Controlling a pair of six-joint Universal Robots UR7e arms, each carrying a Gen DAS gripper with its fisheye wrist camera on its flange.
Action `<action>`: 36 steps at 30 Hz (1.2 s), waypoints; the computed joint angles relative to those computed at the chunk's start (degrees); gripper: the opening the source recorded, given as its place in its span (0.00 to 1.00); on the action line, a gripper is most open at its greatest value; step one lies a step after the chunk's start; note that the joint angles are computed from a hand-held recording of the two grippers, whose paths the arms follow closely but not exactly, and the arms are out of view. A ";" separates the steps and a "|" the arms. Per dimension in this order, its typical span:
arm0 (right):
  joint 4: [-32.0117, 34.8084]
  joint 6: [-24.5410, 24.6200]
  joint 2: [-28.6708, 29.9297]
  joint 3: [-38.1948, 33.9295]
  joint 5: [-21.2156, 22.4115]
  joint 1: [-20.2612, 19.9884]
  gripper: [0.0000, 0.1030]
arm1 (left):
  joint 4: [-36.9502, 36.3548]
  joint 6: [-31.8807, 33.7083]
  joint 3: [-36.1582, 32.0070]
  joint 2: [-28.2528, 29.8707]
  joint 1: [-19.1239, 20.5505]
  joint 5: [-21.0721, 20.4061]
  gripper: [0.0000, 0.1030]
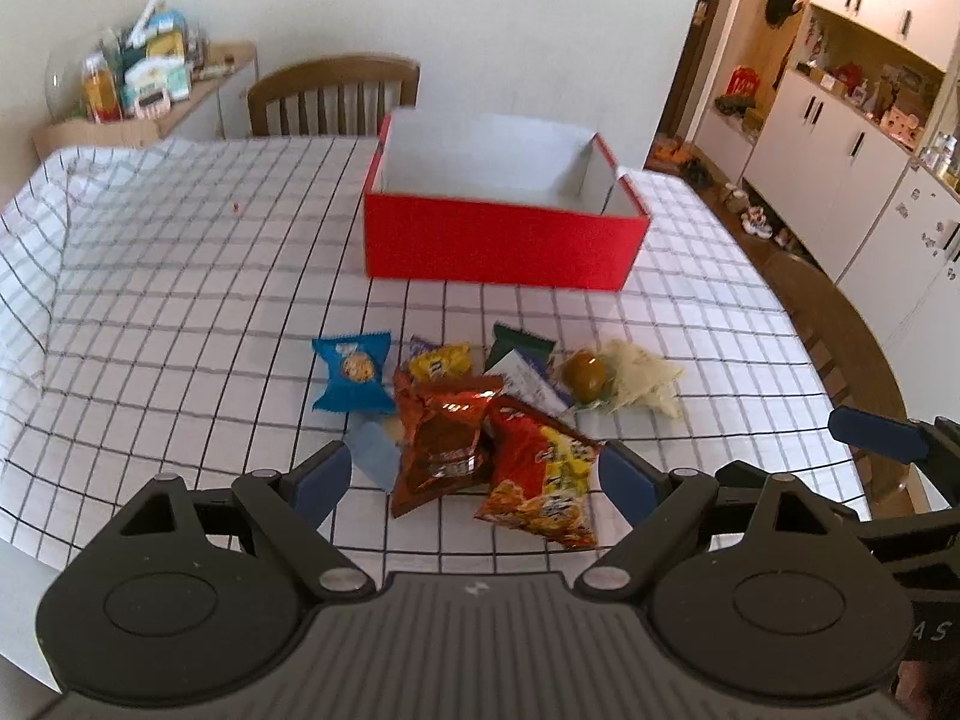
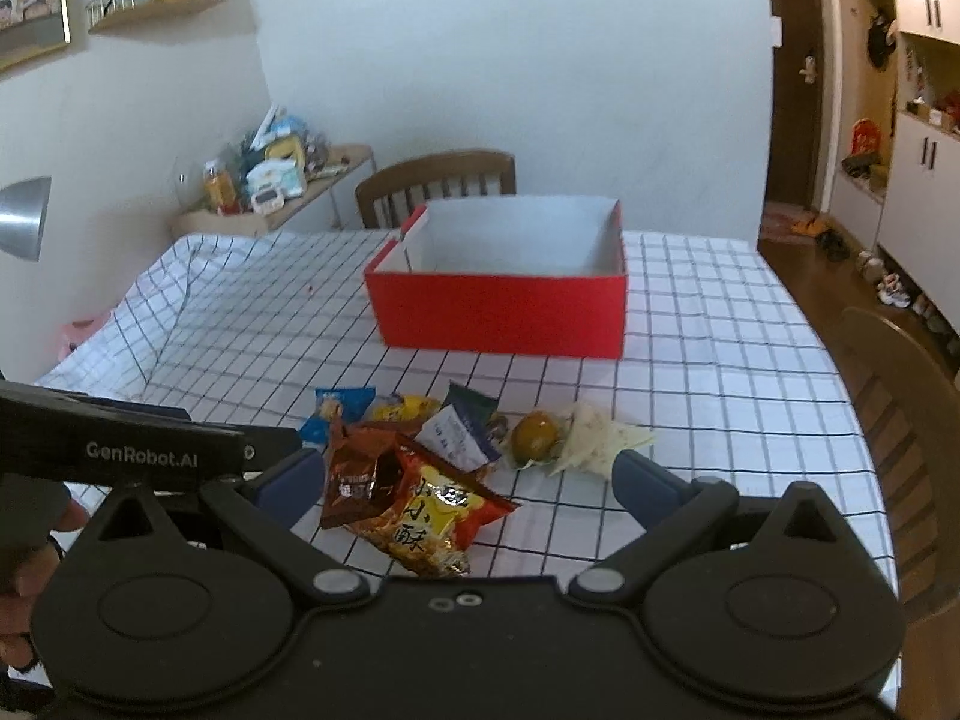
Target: Organize snacks
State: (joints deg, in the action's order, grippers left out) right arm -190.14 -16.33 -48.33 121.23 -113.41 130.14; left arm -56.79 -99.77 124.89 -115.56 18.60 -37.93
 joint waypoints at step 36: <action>21.34 26.93 12.15 -13.25 8.08 -8.37 0.72 | -64.66 61.63 10.40 -0.04 36.85 -10.72 0.62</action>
